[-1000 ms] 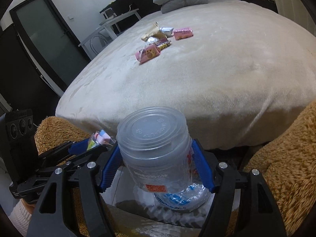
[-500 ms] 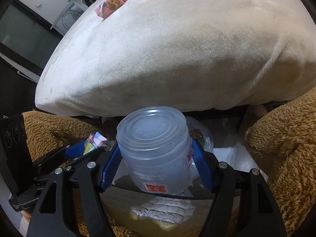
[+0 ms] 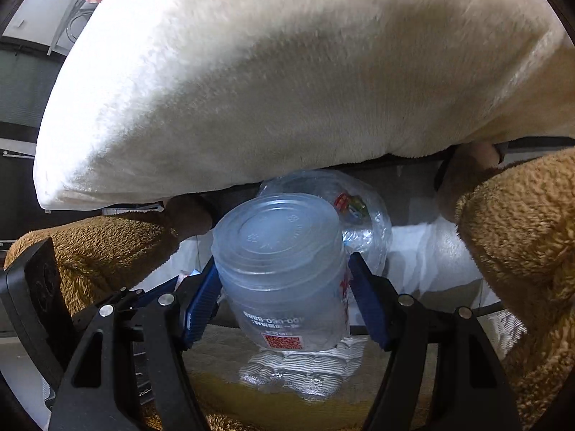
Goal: Collect trash
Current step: 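Open both tools to drop the packet and cup into the trash bag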
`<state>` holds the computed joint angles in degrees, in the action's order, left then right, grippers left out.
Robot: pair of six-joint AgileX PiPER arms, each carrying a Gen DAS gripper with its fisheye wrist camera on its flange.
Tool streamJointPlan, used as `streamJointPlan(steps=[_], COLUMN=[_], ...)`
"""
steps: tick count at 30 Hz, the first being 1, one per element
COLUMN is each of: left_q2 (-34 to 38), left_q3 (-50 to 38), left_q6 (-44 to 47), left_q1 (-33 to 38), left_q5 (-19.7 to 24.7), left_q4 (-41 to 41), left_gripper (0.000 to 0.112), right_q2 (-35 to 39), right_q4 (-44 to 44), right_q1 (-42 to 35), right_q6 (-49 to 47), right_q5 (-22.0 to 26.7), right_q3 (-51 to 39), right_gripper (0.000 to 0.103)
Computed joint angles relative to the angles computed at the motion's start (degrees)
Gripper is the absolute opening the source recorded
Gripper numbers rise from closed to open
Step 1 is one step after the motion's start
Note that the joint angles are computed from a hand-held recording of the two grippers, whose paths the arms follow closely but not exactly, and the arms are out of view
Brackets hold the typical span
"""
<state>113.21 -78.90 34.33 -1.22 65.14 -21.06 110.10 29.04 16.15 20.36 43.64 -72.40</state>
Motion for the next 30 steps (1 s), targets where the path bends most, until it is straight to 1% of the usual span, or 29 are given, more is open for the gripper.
streamJointPlan(steps=[2, 4, 10, 12, 13, 14, 16, 17, 24, 30], left_q2=[0.44, 1.43, 2.81, 2.59, 1.86, 1.10, 0.28, -0.06, -0.51, -3.17], left_q3=[-0.03, -0.81, -2.61, -2.42, -1.77, -1.18, -0.88, -0.58, -1.40, 0.05], left_q6=[-0.38, -0.14, -1.73, -1.69, -1.95, -1.65, -1.12, -0.89, 1.23, 4.51], left_q1=[0.02, 0.24, 0.25, 0.20, -0.04, 0.02, -0.04, -0.03, 2.68, 5.51], left_q5=[-0.35, 0.87, 2.07, 1.80, 0.81, 0.06, -0.29, -0.61, 0.73, -0.51], left_q4=[1.36, 1.57, 2.09, 1.92, 2.31, 2.08, 1.83, 1.81, -1.71, -6.22], left_gripper=[0.047, 0.047, 0.048, 0.051, 0.057, 0.065, 0.069, 0.069, 0.069, 0.069], right_q2=[0.60, 0.66, 2.03, 2.00, 1.96, 1.69, 1.42, 1.50, 0.14, -4.24], right_q4=[0.51, 0.97, 0.90, 0.07, 0.66, 1.28, 1.88, 1.78, 1.43, 2.41], right_q1=[-0.10, -0.46, -0.65, -0.42, -0.51, -0.72, -0.99, -0.97, -1.10, -0.93], right_q6=[-0.60, -1.05, -1.02, 0.18, 0.06, -0.22, -0.74, -0.69, -0.74, -1.91], right_q5=[0.23, 0.11, 1.41, 1.39, 1.25, 0.81, 0.64, 0.62, 0.12, -3.49], right_q3=[-0.25, -0.21, -2.06, -2.08, -1.87, -1.43, -1.26, -1.28, -0.76, 2.84], right_gripper=[0.069, 0.069, 0.070, 0.071, 0.077, 0.080, 0.081, 0.081, 0.081, 0.081])
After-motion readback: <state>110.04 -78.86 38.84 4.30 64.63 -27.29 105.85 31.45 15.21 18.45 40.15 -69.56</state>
